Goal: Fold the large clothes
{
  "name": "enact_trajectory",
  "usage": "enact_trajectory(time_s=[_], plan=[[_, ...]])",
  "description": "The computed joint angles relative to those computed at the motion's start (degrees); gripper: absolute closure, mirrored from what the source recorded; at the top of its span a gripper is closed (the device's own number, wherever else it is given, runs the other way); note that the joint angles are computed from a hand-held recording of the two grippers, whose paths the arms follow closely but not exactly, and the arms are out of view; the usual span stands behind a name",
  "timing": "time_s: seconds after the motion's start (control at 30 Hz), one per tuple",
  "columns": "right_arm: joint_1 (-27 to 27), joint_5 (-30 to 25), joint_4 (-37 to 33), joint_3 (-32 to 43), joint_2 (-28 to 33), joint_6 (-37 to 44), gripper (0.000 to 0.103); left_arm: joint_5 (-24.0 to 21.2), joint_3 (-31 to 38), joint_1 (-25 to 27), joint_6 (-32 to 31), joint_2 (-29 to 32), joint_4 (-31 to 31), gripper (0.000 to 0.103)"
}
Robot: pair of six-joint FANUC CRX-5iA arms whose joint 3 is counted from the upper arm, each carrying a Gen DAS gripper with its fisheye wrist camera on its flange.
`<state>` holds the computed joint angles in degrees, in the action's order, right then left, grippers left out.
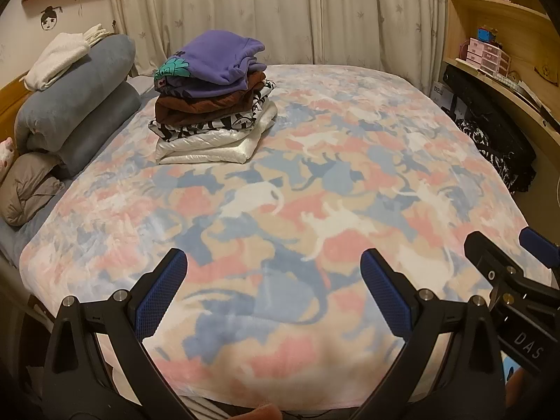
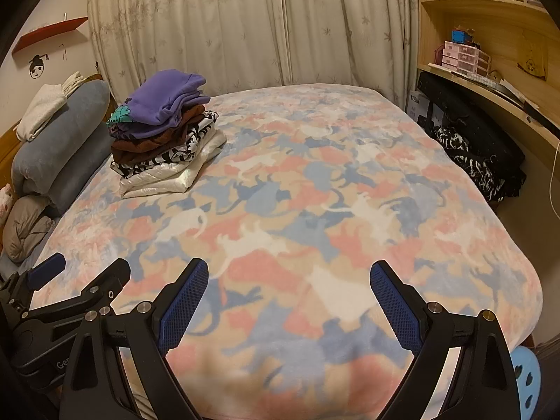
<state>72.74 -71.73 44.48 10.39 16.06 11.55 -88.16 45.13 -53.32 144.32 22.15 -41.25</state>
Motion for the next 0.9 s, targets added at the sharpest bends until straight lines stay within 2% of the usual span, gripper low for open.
enact_trajectory(time_s=[0.9], plan=[[-0.07, 0.25, -0.1, -0.17, -0.11, -0.01, 0.008, 0.97, -0.05, 1.09, -0.25, 0.27, 1.99, 0.006]])
